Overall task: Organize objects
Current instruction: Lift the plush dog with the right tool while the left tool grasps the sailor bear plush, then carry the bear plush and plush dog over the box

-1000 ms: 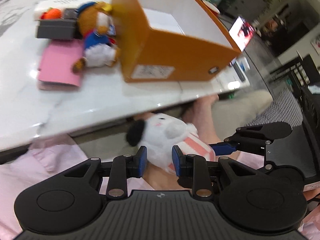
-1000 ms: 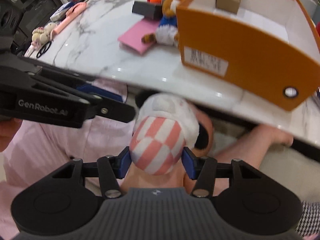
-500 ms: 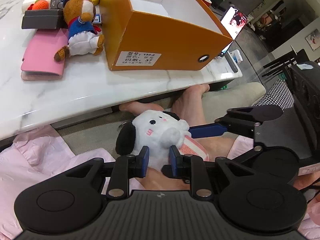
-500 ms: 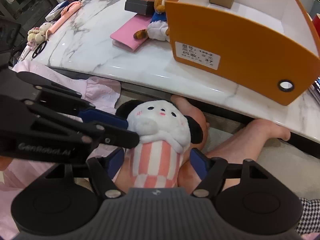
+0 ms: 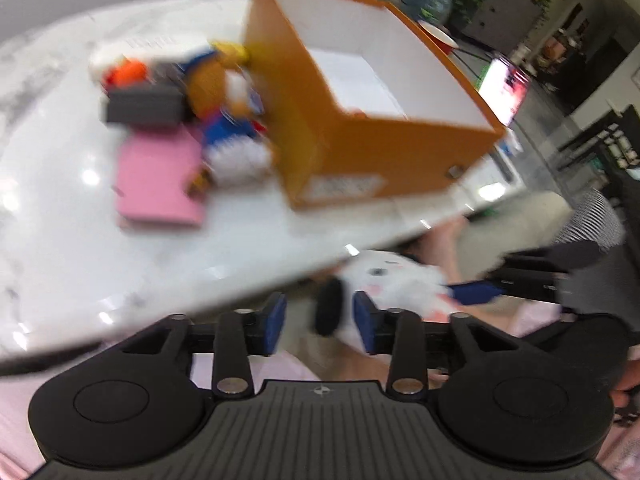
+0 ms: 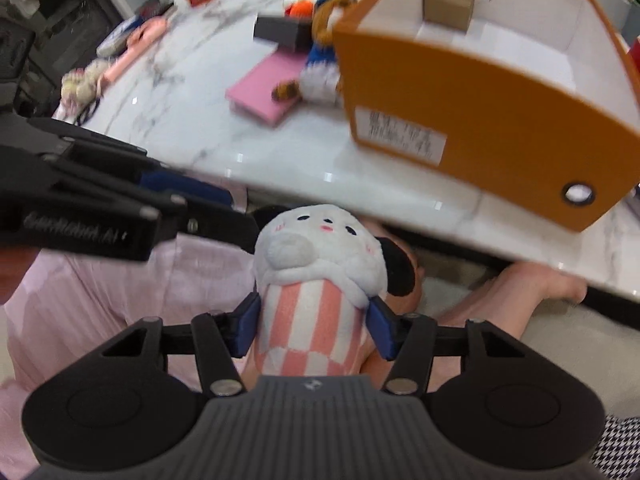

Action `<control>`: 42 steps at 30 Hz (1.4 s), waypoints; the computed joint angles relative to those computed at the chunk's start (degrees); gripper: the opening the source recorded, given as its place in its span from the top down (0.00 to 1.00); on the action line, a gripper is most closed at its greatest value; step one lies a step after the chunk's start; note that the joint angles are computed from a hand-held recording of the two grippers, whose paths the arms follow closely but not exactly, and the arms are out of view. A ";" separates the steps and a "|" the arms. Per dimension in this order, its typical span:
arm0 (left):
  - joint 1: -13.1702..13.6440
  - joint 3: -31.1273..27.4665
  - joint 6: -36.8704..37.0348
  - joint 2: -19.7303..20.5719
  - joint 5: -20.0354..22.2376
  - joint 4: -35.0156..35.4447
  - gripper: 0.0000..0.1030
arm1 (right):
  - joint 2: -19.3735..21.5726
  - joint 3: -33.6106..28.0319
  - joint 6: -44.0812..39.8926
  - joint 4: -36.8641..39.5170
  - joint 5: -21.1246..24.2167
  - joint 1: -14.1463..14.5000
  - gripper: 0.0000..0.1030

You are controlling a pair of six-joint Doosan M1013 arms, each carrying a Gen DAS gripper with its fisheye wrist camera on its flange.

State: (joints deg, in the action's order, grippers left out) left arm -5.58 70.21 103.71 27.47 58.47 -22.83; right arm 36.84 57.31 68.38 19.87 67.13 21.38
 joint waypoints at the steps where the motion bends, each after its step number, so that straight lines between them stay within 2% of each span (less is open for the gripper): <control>1: -0.02 -0.35 -0.84 0.17 -1.05 1.79 0.46 | -0.04 -0.20 0.23 0.40 -0.64 -0.09 0.43; 5: 0.27 -2.02 -1.42 1.40 -5.12 6.64 0.42 | 0.31 -1.55 0.65 1.04 -4.05 -0.07 0.43; 11: 0.71 -6.21 -4.40 4.77 -7.27 4.72 0.33 | 2.19 -3.83 2.94 -2.31 -6.93 0.46 0.43; 18: -0.22 -12.86 -9.40 9.64 -5.64 7.97 0.33 | 5.41 -8.12 5.31 -3.13 -1.33 -0.19 0.42; 24: -0.42 -16.07 -12.65 12.27 -3.88 9.72 0.38 | 6.76 -10.08 6.07 -1.24 1.80 -0.76 0.36; 26: -0.52 -16.35 -12.98 12.65 -3.64 9.95 0.45 | 7.06 -10.37 6.69 -1.01 1.99 -0.87 0.35; 27: -0.54 -16.50 -13.02 12.83 -3.39 10.02 0.52 | 7.20 -10.51 6.78 -1.13 2.02 -0.85 0.35; 33: -0.35 -13.26 -11.47 10.89 -6.43 8.65 0.61 | 6.78 -9.87 6.11 -0.31 1.46 -0.94 0.39; 42: 0.66 -6.70 -9.49 4.72 -11.80 4.21 0.62 | 2.21 -4.85 4.46 2.01 -3.29 -1.64 0.41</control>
